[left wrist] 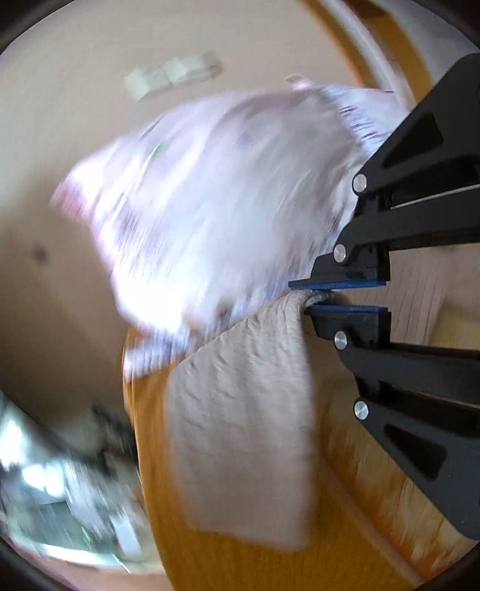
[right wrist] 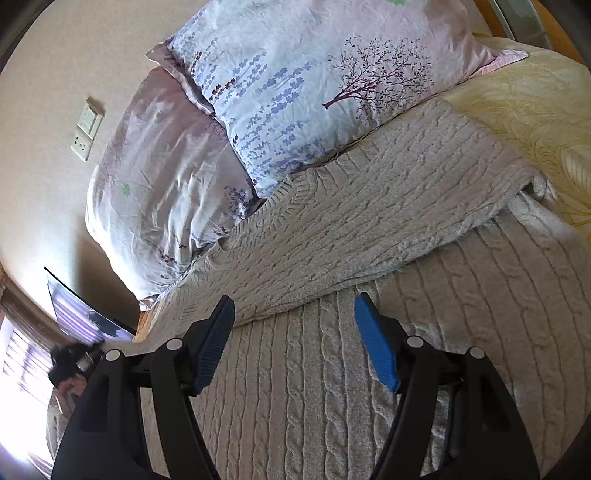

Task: Fold small clothes

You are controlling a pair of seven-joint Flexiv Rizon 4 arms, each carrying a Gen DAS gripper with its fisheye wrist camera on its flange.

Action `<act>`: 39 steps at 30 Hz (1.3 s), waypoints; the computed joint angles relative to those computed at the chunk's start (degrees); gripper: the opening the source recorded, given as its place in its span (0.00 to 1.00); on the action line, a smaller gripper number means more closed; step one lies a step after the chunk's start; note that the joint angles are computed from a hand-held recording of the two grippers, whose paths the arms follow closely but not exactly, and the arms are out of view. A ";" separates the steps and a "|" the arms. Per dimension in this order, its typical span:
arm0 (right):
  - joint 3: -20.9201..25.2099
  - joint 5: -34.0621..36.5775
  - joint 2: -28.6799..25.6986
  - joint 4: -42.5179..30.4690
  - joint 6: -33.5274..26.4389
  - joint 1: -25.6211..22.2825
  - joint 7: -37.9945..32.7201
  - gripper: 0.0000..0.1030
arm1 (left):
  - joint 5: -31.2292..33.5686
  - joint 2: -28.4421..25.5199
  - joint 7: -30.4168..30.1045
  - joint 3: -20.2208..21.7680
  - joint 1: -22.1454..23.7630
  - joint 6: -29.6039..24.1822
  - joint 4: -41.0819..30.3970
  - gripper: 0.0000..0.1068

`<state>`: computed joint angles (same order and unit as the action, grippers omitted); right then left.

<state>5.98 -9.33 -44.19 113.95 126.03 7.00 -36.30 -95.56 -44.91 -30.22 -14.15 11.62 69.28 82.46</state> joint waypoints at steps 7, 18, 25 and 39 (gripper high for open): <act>0.77 -0.74 -0.01 0.63 1.85 -0.89 0.49 0.67 | 8.52 2.18 4.82 -3.31 -5.44 -9.86 2.18 0.06; -4.41 1.97 8.49 5.32 -7.34 3.20 -6.74 0.67 | 32.85 -2.36 -3.10 -4.25 -10.72 -15.58 4.88 0.33; -2.99 -5.89 8.40 -3.10 -14.58 3.64 -19.03 0.60 | 20.72 2.29 7.15 -5.92 -5.62 -7.63 11.12 0.40; 3.43 -17.07 -7.32 -31.80 -40.02 9.09 -34.55 0.46 | 23.95 -1.84 0.18 -5.35 -1.58 -6.83 9.34 0.24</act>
<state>9.41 -26.40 -51.51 82.15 86.01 16.09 -70.85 -71.61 -46.75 -30.04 -19.51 10.04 62.45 91.79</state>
